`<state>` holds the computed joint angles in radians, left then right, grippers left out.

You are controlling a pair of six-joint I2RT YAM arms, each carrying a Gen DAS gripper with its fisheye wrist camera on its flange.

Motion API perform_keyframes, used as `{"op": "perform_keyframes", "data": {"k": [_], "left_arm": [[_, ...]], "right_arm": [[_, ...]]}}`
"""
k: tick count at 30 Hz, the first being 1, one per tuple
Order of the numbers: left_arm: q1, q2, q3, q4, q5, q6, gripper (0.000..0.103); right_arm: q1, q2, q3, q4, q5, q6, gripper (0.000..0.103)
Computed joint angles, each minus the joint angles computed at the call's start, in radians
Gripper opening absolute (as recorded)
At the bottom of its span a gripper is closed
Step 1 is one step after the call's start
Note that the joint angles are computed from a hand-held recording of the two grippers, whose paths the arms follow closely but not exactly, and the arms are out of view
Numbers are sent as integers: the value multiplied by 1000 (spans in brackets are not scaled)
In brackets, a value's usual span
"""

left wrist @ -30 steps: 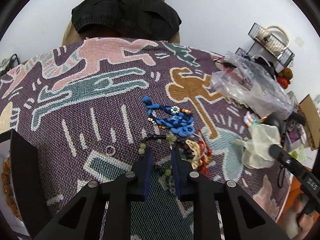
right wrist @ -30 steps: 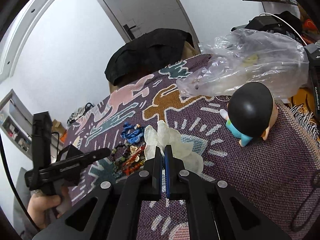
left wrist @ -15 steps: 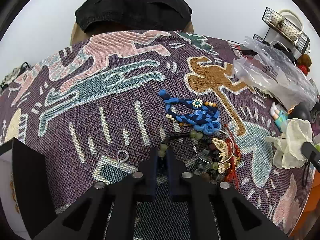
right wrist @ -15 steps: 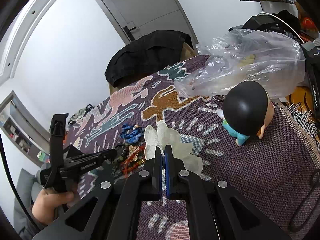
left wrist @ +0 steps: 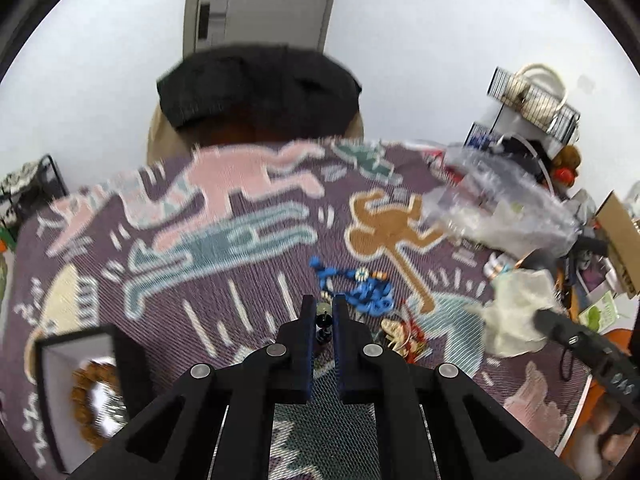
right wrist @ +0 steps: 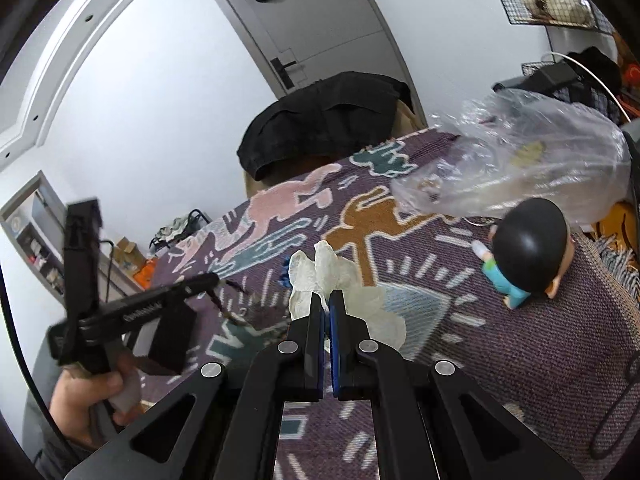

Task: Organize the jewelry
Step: 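Carry the white cloth to the black box and drop it over the bracelet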

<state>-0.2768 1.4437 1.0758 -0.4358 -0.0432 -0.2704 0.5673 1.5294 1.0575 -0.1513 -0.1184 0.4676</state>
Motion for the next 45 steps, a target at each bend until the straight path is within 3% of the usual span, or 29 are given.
{"op": "perform_keyframes", "data": {"k": [13, 23, 39, 42, 44, 45], "left_arm": [[158, -263, -6, -130, 48, 80, 8], [417, -403, -80, -186, 199, 171, 8], [677, -395, -188, -196, 411, 251, 11], [715, -387, -198, -196, 429, 256, 30], [756, -407, -217, -182, 461, 261, 63], [772, -422, -227, -175, 469, 263, 67]], "right_arm": [[139, 55, 137, -47, 59, -4, 4], [251, 143, 293, -105, 106, -21, 4], [388, 338, 535, -195, 141, -44, 4], [404, 377, 592, -219, 142, -51, 4], [419, 403, 632, -235, 146, -58, 4], [424, 419, 656, -243, 146, -61, 4]]}}
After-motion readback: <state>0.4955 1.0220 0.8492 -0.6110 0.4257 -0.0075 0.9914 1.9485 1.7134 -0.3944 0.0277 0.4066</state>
